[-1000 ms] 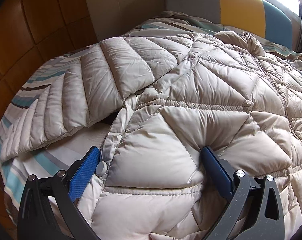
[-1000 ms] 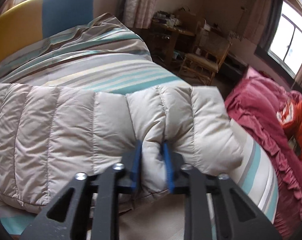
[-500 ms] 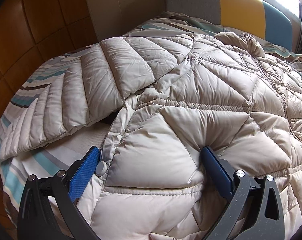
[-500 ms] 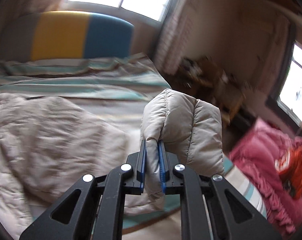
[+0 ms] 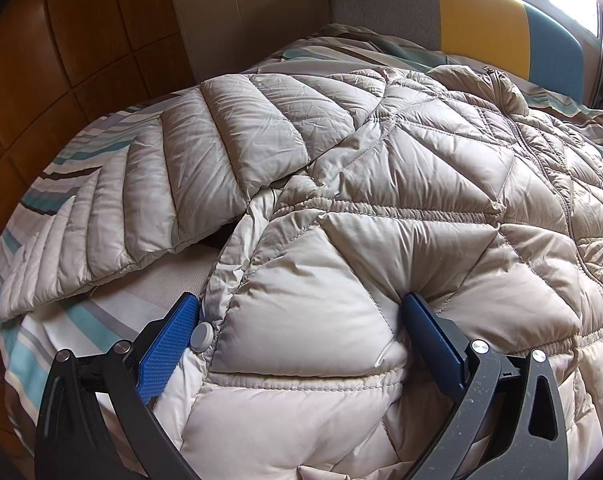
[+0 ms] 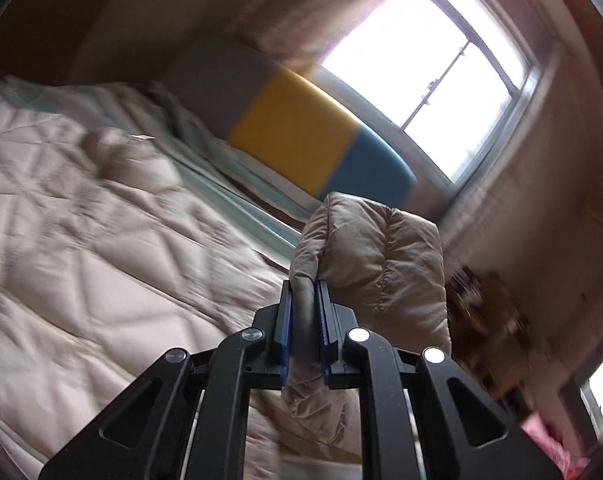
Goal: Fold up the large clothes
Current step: 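Carry the sleeve across the jacket body with the right gripper and release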
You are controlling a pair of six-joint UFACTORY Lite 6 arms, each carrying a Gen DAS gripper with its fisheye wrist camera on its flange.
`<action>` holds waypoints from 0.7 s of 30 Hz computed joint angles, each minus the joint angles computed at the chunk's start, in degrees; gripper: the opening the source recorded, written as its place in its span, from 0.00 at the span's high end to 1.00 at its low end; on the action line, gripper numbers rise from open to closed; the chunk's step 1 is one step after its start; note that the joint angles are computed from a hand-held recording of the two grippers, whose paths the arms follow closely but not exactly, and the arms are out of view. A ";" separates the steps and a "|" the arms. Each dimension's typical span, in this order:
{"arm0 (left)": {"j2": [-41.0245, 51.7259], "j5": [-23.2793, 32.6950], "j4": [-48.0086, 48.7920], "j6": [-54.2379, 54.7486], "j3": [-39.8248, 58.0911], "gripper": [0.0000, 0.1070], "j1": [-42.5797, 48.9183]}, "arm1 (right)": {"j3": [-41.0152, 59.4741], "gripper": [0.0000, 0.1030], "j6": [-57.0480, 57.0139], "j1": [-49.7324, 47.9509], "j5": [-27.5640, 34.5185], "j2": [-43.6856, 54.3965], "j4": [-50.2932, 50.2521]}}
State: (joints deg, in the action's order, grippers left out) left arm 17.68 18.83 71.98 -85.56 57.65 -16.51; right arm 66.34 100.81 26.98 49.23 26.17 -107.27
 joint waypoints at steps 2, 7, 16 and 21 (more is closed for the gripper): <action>-0.03 0.12 -0.02 -0.09 -0.05 0.06 -0.15 | 6.06 0.90 -3.39 2.45 -1.52 4.24 1.26; -0.06 0.11 0.21 -0.41 -0.12 0.06 -0.20 | 22.28 0.90 -11.33 8.40 -5.54 15.29 6.83; -0.04 0.02 0.51 -0.72 -0.17 0.06 -0.15 | 48.40 0.86 -32.42 15.23 -9.25 33.71 24.40; -0.36 -0.55 0.19 -0.62 -0.49 0.06 0.09 | 45.87 0.63 -31.28 15.94 -11.52 33.86 22.84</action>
